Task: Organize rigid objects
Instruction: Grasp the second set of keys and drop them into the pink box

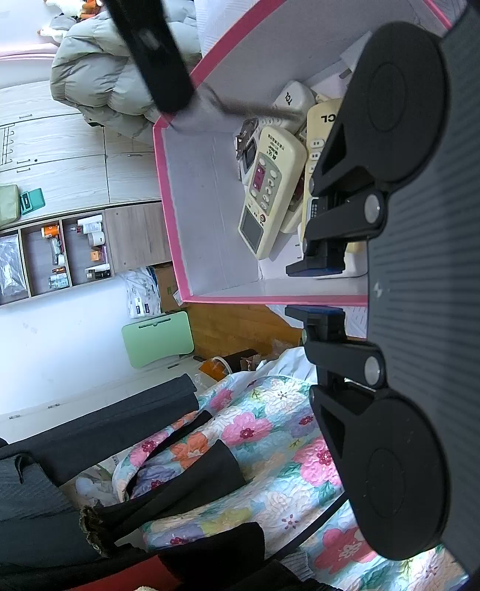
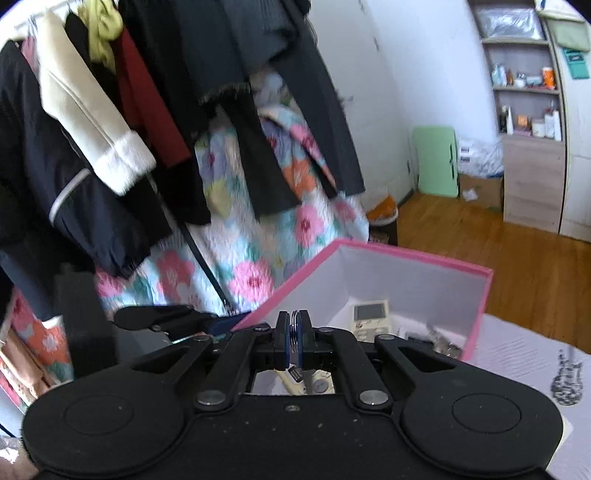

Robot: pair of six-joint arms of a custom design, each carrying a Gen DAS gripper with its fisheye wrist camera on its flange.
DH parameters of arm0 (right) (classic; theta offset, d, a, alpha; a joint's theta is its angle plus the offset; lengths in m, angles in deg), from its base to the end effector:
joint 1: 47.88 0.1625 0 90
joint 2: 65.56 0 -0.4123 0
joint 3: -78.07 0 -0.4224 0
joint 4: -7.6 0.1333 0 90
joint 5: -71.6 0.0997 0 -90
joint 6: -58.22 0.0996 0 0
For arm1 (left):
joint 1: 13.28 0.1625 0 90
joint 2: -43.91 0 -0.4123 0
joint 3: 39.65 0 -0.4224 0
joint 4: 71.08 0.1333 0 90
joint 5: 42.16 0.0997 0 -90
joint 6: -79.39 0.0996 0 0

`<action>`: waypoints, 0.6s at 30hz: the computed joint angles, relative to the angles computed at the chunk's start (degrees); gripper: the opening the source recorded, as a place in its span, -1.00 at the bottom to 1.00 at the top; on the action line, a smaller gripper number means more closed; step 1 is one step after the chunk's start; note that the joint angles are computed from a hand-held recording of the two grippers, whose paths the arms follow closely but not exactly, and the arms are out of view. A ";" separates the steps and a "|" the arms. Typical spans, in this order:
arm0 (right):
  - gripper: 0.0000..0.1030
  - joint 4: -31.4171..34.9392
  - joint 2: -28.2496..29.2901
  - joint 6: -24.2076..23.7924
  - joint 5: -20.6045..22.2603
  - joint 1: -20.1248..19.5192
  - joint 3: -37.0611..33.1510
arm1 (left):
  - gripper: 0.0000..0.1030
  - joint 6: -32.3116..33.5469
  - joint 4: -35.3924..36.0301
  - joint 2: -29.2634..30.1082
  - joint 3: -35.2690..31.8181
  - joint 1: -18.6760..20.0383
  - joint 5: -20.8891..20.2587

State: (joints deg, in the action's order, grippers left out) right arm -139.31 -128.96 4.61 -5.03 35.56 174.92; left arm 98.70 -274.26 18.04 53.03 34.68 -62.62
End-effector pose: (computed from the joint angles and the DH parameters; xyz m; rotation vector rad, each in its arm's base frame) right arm 0.0791 -0.6806 0.2491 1.2855 -2.7669 0.7272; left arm -0.2545 -0.6206 0.0023 0.4750 1.8888 -1.0393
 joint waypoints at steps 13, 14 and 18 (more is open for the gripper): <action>-0.67 -0.54 4.78 3.39 -3.42 0.82 -2.98 | -0.74 -0.92 0.94 -0.22 0.35 0.11 -0.29; -0.59 -0.66 4.21 3.76 -2.76 0.59 -2.92 | -0.74 -1.16 0.94 -0.30 0.43 0.13 -0.47; -0.42 -3.56 0.93 3.36 -2.00 -0.79 -1.61 | -0.74 -1.45 0.84 -0.39 0.56 0.15 -0.78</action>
